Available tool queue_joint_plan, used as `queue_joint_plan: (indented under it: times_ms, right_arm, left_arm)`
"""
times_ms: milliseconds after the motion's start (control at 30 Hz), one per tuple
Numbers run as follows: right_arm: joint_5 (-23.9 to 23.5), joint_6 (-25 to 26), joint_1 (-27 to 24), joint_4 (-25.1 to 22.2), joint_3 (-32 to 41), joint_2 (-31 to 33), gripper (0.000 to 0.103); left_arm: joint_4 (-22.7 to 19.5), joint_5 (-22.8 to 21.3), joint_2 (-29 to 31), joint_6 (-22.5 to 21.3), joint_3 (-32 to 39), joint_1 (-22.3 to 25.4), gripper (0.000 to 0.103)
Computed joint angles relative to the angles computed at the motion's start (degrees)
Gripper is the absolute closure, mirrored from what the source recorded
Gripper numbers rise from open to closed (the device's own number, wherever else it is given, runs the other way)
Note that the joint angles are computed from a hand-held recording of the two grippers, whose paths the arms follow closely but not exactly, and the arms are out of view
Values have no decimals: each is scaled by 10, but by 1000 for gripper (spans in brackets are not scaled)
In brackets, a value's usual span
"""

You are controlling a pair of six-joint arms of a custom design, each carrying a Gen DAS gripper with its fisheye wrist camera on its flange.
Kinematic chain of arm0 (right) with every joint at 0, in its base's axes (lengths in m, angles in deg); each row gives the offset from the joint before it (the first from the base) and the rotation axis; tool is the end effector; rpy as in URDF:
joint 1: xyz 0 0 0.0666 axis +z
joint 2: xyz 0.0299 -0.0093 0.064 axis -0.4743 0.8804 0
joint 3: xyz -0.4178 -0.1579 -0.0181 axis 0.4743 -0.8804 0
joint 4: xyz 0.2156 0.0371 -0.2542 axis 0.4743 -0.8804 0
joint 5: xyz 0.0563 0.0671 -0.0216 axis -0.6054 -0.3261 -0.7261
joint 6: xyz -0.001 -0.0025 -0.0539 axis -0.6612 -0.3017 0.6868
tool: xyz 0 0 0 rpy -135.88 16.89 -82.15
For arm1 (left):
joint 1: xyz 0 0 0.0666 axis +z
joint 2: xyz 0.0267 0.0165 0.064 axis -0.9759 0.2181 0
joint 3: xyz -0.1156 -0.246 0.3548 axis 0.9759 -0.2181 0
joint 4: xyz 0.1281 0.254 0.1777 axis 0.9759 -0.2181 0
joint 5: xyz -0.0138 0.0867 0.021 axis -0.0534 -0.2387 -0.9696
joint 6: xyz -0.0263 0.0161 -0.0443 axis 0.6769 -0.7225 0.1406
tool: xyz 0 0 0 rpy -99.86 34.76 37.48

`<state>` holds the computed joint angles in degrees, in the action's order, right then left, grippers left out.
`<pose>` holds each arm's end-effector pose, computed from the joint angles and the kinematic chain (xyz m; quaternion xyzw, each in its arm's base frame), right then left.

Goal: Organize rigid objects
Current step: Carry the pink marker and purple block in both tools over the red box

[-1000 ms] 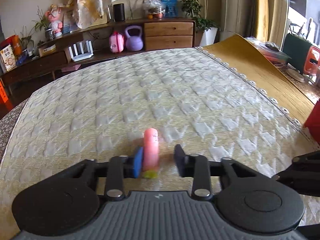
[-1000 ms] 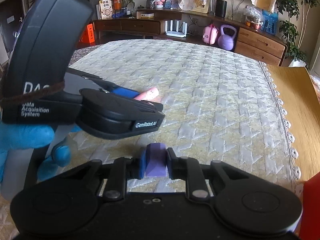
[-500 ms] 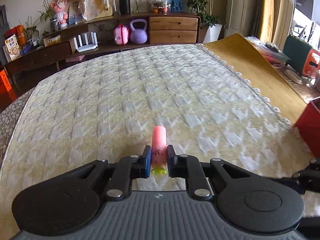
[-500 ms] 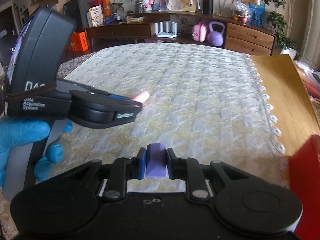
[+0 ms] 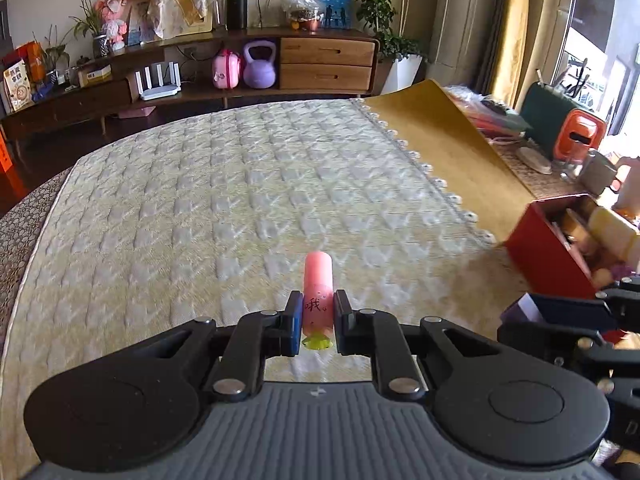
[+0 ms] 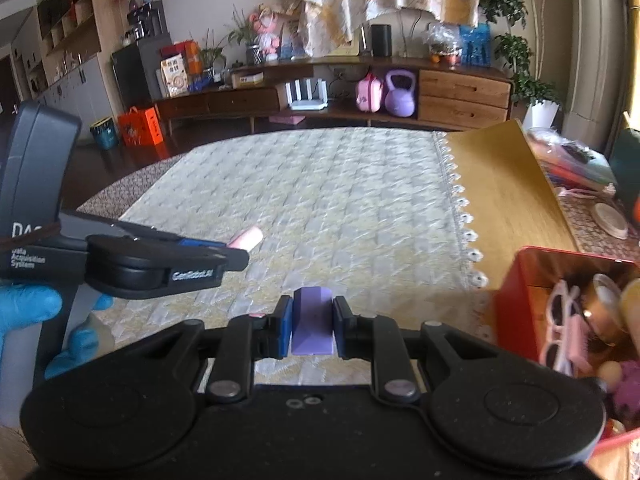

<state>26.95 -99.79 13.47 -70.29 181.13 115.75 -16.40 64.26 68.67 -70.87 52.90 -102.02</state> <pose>0.4482 0.3762 0.5413 0.0451 0.9069 0.0292 0.4178 0.5837 -0.2744 0.5237 0.2609 0.8881 -0.1396 0.3516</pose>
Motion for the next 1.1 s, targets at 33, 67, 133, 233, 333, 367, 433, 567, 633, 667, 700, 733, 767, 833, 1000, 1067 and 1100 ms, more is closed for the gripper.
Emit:
queue_joint_plan:
  times_ms: [33, 67, 133, 233, 333, 367, 433, 567, 633, 667, 700, 733, 767, 833, 1000, 1067, 1100]
  right_arm:
    - [5, -1, 2, 0, -6, -7, 83]
    - [10, -3, 4, 0, -11, -14, 83]
    - [20, -7, 7, 0, -23, -28, 83]
    - [38, -14, 13, 3, -42, -48, 83]
    - [51, -25, 15, 6, -63, -69, 83]
    - [57, -27, 17, 8, -70, -77, 83]
    - [68, -31, 19, 10, -82, -90, 83]
    - [88, -39, 21, 14, -115, -121, 83]
    - [99, -47, 23, 12, -132, -136, 83]
    - [104, -51, 22, 11, -142, -145, 83]
    - [110, -55, 23, 7, -148, -151, 83]
    - [116, -60, 22, 4, -157, -159, 83]
    - [120, -65, 21, 1, -166, -167, 83]
    - [129, -77, 20, -4, -185, -182, 83]
    - [141, -101, 8, -14, -229, -216, 83]
    - [145, -107, 4, -15, -246, -228, 83]
    - [146, -111, 2, -15, -255, -234, 83]
  left_arm:
    - [-2, -1, -5, -1, -3, -3, 88]
    - [-1, -2, -11, -3, -8, -6, 88]
    - [0, -4, -22, -5, -17, -13, 88]
    - [-2, -2, -34, -6, -22, -23, 88]
    - [-3, 0, -44, -7, -26, -37, 88]
    - [-4, 0, -47, -7, -26, -42, 88]
    - [-8, 0, -49, -6, -22, -52, 88]
    - [-13, -1, -51, -7, -11, -74, 88]
    - [-14, -2, -52, -5, -8, -86, 88]
    - [-16, -4, -52, -5, -6, -93, 88]
    - [-18, -4, -50, -4, -2, -99, 88]
    - [-20, -5, -48, -3, 1, -105, 88]
    - [-22, -6, -46, -4, 5, -111, 88]
    - [-26, -8, -40, -5, 14, -122, 88]
    - [-43, -16, -19, -4, 49, -148, 88]
    - [-55, -16, -7, -3, 70, -158, 88]
    - [-61, -15, 0, -2, 81, -161, 88]
